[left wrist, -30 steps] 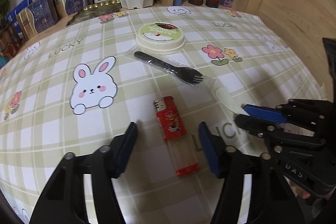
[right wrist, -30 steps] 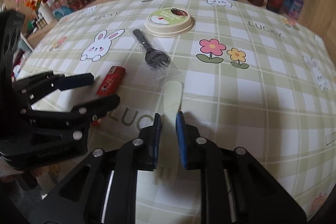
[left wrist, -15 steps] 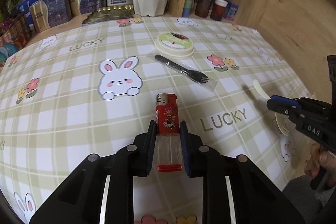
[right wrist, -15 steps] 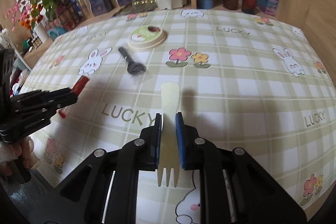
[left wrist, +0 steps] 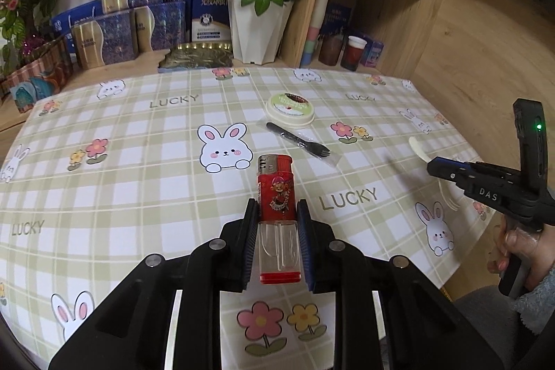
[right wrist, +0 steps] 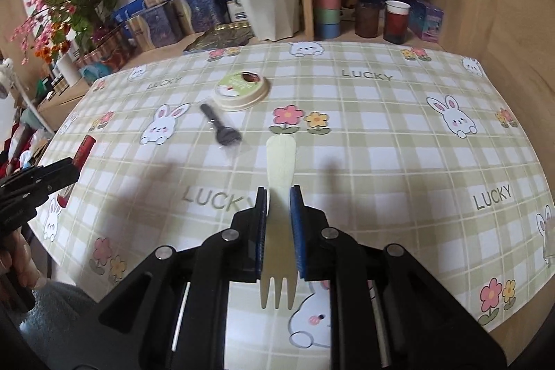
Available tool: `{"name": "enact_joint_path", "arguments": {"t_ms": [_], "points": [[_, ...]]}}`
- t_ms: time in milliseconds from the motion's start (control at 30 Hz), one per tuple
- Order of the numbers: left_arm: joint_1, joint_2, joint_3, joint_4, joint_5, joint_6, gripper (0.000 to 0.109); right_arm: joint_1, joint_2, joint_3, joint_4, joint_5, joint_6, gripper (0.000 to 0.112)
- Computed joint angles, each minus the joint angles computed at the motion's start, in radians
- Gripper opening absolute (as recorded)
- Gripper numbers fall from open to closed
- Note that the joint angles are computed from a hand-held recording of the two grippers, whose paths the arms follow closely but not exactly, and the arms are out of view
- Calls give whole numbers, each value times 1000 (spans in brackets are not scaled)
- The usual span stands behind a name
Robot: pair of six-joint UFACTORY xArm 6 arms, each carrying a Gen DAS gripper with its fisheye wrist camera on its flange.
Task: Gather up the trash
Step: 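Carry the fork and lighter down over the brown bin with both tools, then open the right tool to drop the white fork into the bin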
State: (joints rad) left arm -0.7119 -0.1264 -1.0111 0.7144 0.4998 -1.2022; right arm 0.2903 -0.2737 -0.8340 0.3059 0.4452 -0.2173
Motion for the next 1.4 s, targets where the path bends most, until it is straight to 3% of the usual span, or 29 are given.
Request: {"name": "enact_joint_path", "arguments": {"t_ms": [633, 1067, 1267, 1400], "points": [[-164, -274, 177, 107, 170, -166, 22, 152, -276, 196, 3, 74, 46, 17], [-394, -418, 252, 186, 381, -324, 22, 289, -498, 390, -15, 150, 126, 17], [-494, -464, 295, 200, 458, -406, 22, 358, -529, 456, -21, 160, 162, 17], [-512, -476, 325, 197, 462, -443, 22, 387, -503, 480, 0, 158, 155, 17]]}}
